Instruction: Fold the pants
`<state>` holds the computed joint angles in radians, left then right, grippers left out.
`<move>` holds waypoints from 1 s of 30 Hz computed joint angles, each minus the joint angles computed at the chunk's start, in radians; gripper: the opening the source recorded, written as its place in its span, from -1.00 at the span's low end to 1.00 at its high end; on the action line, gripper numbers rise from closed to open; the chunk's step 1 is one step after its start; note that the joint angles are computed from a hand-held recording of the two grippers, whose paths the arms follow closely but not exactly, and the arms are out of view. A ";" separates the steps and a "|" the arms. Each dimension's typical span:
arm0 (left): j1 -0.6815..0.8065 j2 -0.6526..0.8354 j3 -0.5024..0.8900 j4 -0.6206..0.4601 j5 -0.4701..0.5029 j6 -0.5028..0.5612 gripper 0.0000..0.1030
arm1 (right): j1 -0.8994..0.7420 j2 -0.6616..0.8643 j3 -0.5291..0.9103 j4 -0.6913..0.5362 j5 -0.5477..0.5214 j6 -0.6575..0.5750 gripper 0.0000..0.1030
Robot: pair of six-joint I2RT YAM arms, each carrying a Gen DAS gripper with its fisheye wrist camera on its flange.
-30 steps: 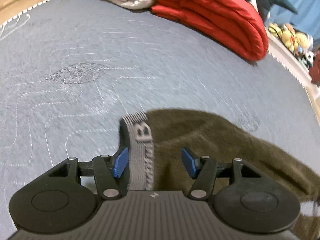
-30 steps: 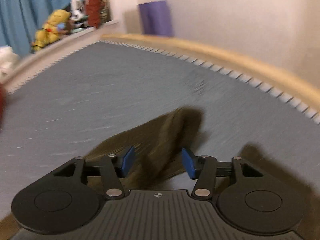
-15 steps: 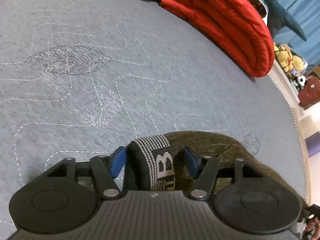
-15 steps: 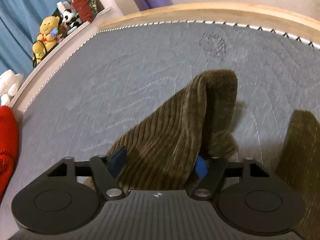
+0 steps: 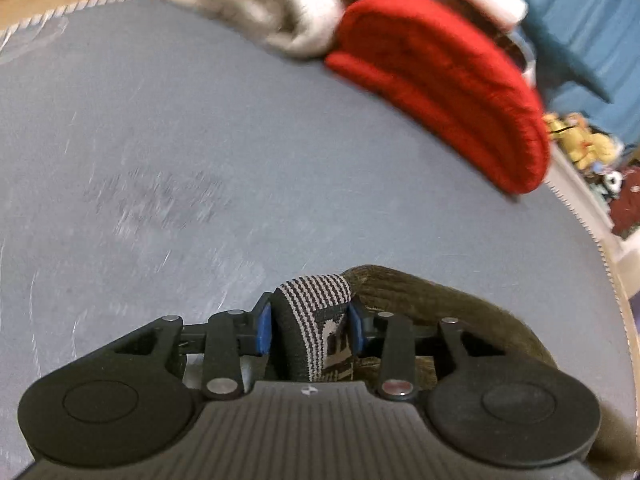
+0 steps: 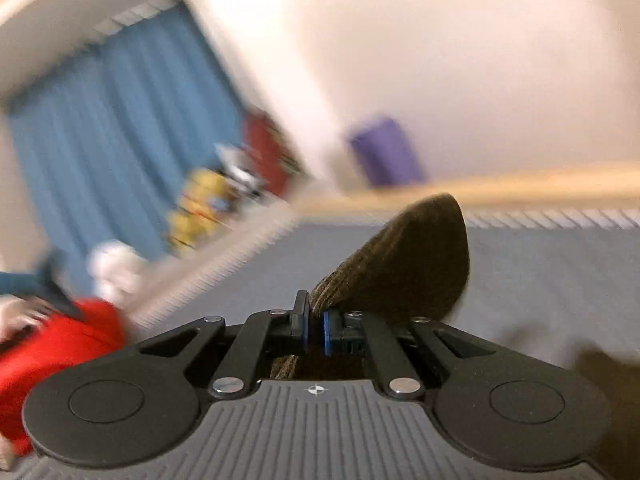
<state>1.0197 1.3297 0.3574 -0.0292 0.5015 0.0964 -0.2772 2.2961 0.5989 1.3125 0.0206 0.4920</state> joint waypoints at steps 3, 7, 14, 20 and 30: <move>-0.012 -0.012 0.005 -0.036 -0.058 0.008 0.04 | -0.016 0.002 0.125 -0.522 0.077 0.032 -0.87; 0.000 -0.167 -0.007 -0.103 -0.165 0.003 0.34 | 0.002 -0.095 0.092 -0.591 0.161 0.031 -0.65; 0.034 -0.386 0.049 -0.303 -0.105 -0.025 0.34 | 0.014 -0.223 0.076 -0.482 0.140 -0.001 -0.16; -0.084 -0.556 0.034 -0.415 -0.096 -0.023 0.35 | 0.004 0.006 0.503 -0.882 -0.209 -0.010 -0.17; -0.368 -0.650 -0.056 -0.347 -0.240 -0.044 0.35 | 0.121 0.279 1.023 -1.337 0.189 0.081 -0.88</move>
